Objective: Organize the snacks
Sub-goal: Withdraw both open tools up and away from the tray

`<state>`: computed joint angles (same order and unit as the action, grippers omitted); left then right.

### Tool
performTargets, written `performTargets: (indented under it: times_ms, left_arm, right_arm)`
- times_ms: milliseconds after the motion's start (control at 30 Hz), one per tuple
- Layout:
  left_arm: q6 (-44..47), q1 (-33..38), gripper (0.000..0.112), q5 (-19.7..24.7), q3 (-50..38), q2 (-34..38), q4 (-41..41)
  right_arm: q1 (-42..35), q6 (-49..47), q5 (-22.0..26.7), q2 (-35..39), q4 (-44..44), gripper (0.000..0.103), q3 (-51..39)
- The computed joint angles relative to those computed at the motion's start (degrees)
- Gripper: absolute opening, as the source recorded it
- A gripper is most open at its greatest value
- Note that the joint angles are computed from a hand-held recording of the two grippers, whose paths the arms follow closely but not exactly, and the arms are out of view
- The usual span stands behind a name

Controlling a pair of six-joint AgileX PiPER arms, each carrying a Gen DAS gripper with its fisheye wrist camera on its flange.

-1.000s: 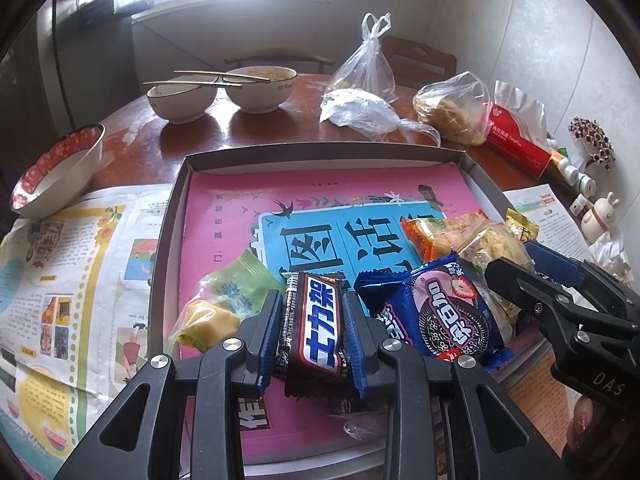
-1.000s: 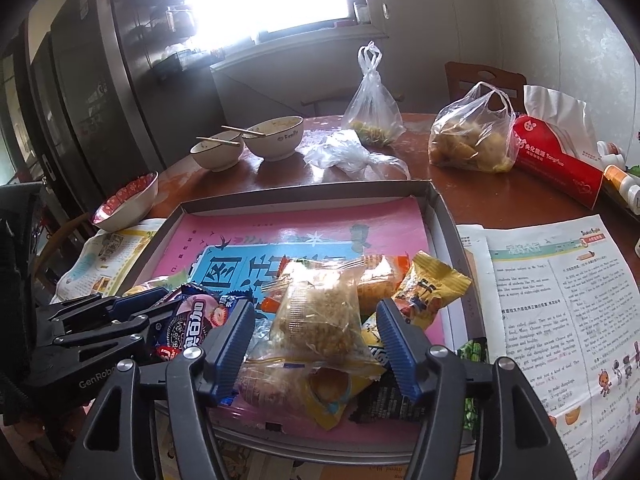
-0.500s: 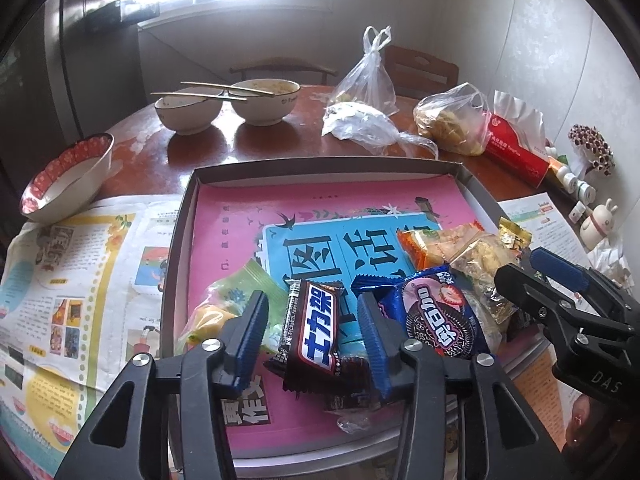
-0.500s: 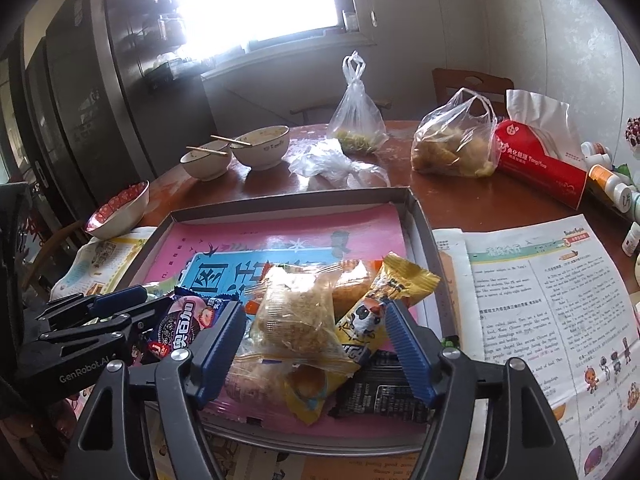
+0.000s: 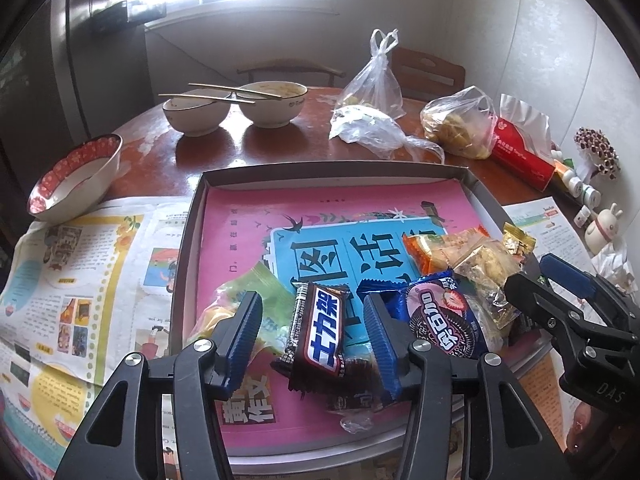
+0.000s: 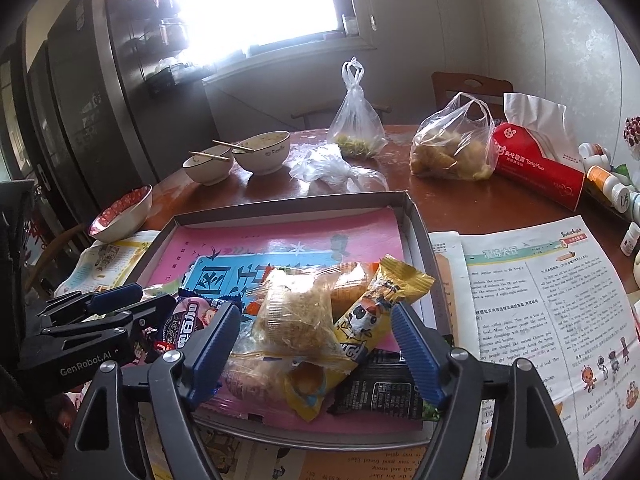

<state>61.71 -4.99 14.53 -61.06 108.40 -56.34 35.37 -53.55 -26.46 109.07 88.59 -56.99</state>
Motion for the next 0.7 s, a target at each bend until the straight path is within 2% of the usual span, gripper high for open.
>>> performTargets:
  times_ms: [300, 400, 533, 700]
  left_arm:
    - [3.5, 0.3, 0.065, 0.1, 0.4, -0.4, -3.9]
    - [4.0, -0.3, 0.068, -2.0, 1.0, -0.9, -4.2]
    - [7.7, 0.3, 0.07, -1.6, 1.5, -1.6, -8.4]
    - [7.8, 1.0, 0.075, -1.0, 2.0, -2.7, -9.3]
  right_arm:
    - [-0.4, 2.9, 0.8, -0.2, -3.4, 0.082, 0.5]
    - [0.1, 2.0, 0.1, 0.1, -2.6, 0.084, 0.1]
    - [0.3, 1.4, -1.1, 0.0, -1.0, 0.084, 0.1]
    - [0.3, 1.2, -1.5, -0.6, -0.1, 0.086, 0.6]
